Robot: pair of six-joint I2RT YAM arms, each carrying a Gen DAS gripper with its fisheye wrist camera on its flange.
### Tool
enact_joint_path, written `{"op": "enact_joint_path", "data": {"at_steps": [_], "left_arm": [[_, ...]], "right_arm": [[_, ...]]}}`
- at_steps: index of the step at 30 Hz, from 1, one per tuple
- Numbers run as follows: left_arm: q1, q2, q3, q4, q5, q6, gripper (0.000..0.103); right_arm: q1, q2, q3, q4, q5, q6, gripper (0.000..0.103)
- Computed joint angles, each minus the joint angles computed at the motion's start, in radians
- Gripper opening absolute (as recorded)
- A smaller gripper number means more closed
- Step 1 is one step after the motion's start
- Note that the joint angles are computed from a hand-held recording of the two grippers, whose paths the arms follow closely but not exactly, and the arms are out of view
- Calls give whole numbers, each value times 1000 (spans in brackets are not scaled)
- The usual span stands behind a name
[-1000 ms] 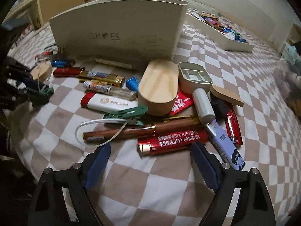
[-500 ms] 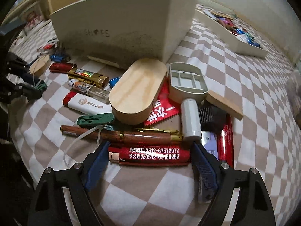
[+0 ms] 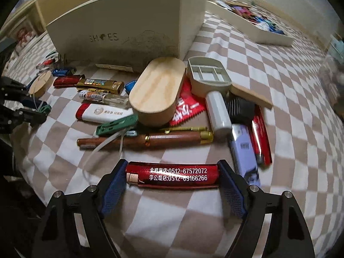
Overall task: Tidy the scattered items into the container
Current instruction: 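Grasp the red printed lighter with the right tool while the left tool holds the clothespin, then lift and carry the clothespin and red lighter over the box with both tools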
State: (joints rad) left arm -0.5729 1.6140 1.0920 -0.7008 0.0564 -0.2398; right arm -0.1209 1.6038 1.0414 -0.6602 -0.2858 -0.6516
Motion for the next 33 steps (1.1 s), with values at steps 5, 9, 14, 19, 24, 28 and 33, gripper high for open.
{"op": "enact_joint_path", "data": {"at_steps": [5,9,14,19,24,28,33], "left_arm": [[-3,-13,-8,-6,13,-20,24],[-9,-13,3,-25,12,-29,24],[-4,-27,-10,-23,37,-44,24],[-14,-33,-12,-27,51,-54,24],[-27,-41,-9,-33,55,-61,24],[-24,-58,-1,-38,59,-65,24],[2,-100,11,-46,58,-69,24]], "right_arm": [[-6,-56,-57,10,3,57,83],[-9,-93,-86,5,4,108,83],[-4,-140,-96,-50,-12,136,83],[30,-193,-116,-106,-34,158,83],[87,-242,-141,-129,-50,193,83],[148,-254,-136,-115,-52,232,83],[194,-256,-94,-109,-58,276,83]]}}
